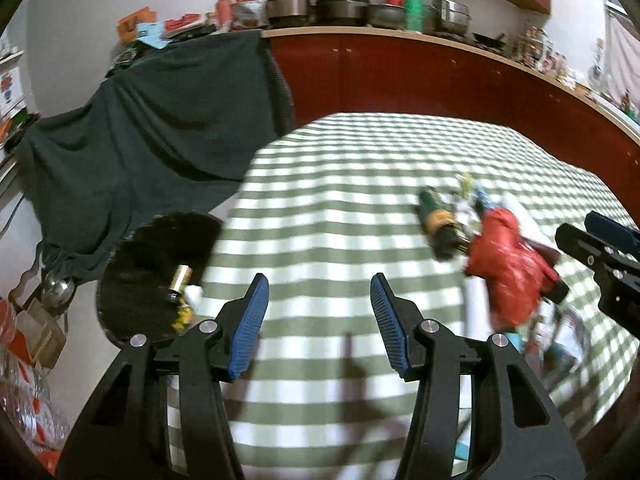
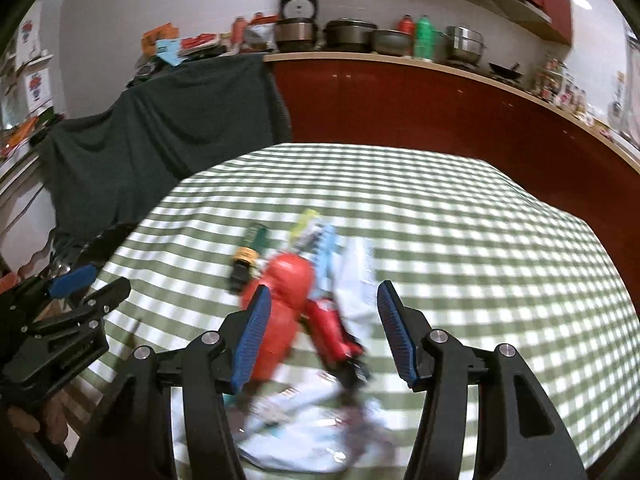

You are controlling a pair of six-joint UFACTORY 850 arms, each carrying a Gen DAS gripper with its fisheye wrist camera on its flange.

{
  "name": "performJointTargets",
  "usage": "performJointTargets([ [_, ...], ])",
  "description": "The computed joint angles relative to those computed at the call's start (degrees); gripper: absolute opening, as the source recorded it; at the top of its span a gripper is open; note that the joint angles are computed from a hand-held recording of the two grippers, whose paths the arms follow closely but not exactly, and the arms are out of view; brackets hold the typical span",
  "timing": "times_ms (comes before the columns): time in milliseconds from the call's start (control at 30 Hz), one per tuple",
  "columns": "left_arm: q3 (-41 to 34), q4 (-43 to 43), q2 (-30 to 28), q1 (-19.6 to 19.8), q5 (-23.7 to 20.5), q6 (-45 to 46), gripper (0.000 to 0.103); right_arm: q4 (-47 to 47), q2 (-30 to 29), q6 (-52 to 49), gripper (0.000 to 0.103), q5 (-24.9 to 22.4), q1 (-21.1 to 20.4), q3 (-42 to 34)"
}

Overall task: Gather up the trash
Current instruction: 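Return to the table and grasp the white tube with the left tool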

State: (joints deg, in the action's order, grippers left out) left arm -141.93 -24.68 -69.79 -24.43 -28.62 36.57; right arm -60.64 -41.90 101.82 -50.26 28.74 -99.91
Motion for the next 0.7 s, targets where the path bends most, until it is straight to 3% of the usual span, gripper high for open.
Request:
performJointTargets([
  [100,4.2,-1.3,2.0,-1.2,0.8,3.0,0.052,-0.8,1.9,3.3,0.055,-0.2,0.1,3.6],
  [333,5.7,-2.2,2.5,-2.7,0.0,5.7,0.052,-2.0,5.0,8.9,0.055,0.9,-0.1,9.5],
  [700,4.2,-3.1,1.4,-3.8,-2.7,9.3,0.052,-3.3,6.6,11.9,0.055,2.4,-0.5,12.5],
])
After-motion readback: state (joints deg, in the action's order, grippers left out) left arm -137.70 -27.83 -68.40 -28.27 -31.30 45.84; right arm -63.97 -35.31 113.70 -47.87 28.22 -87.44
